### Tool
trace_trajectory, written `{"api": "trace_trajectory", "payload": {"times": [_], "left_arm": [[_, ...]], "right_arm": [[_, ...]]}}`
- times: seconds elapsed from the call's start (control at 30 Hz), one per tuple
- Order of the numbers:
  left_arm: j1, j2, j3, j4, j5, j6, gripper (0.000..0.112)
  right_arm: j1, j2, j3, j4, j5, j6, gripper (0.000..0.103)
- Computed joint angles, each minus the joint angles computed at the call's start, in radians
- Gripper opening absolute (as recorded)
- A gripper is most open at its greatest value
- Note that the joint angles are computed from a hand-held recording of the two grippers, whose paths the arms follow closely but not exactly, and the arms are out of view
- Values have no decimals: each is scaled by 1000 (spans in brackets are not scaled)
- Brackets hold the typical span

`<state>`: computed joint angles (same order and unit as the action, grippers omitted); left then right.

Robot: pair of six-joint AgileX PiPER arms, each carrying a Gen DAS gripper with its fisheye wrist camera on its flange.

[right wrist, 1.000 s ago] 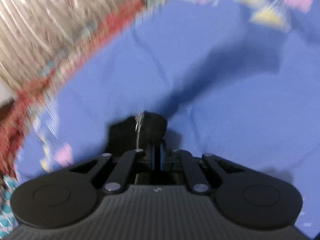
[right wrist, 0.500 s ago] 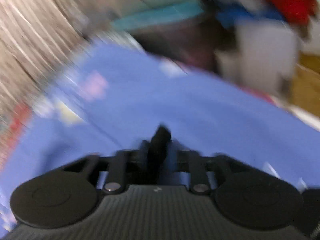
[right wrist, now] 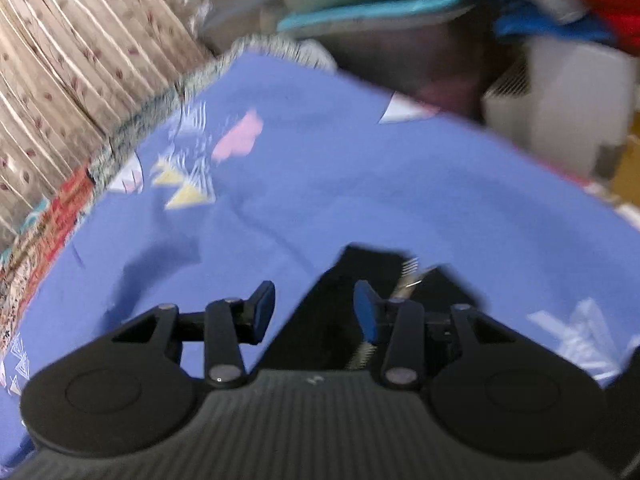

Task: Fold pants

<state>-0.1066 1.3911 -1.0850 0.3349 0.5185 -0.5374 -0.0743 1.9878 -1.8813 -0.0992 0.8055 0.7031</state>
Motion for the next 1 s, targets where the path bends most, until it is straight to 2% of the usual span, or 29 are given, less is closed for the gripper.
{"api": "trace_trajectory", "payload": {"times": [0.13,0.2,0.23,0.27,0.3,0.4,0.47,0.53,0.6,0.67,0.7,0.8,0.83,0.9,0.93,1.0], "left_arm": [[-8,-4,5,4,0,-17,15],[-13,0,3,10,-2,-14,12],[-16,7,0,18,0,-17,8],[-17,13,-2,19,-1,-14,5],[-14,23,-5,7,-8,1,3],[-23,31,8,55,-27,-56,3],[-30,19,21,102,-29,-125,2],[-49,-32,58,215,-32,-263,2],[-52,-116,108,276,-39,-346,2],[-39,-208,155,252,-39,-342,2],[-26,-253,175,205,-37,-303,2],[-1,-400,254,75,8,-184,3],[9,-429,269,30,27,-133,3],[38,-467,294,-75,71,-11,3],[43,-470,294,-93,94,15,3],[68,-456,267,-148,138,81,3]], "right_arm": [[20,291,-399,-62,255,129,53],[22,373,-525,-63,323,132,52],[31,378,-529,-98,324,129,36],[38,366,-509,-130,325,121,8],[31,331,-449,-123,289,124,8],[-30,136,-151,-20,54,140,7],[-105,-17,48,175,-108,2,7],[-163,-163,245,375,-257,-171,7],[-229,-330,417,575,-310,-340,7],[-320,-488,568,775,-283,-539,7],[-385,-574,648,875,-236,-639,7],[-676,-795,890,1138,0,-938,4],[-775,-873,989,1171,41,-1017,3],[-975,-956,1106,1143,160,-1095,4],[-1039,-969,1132,1077,185,-1088,9],[-1116,-1014,1180,919,157,-1023,9]]}}
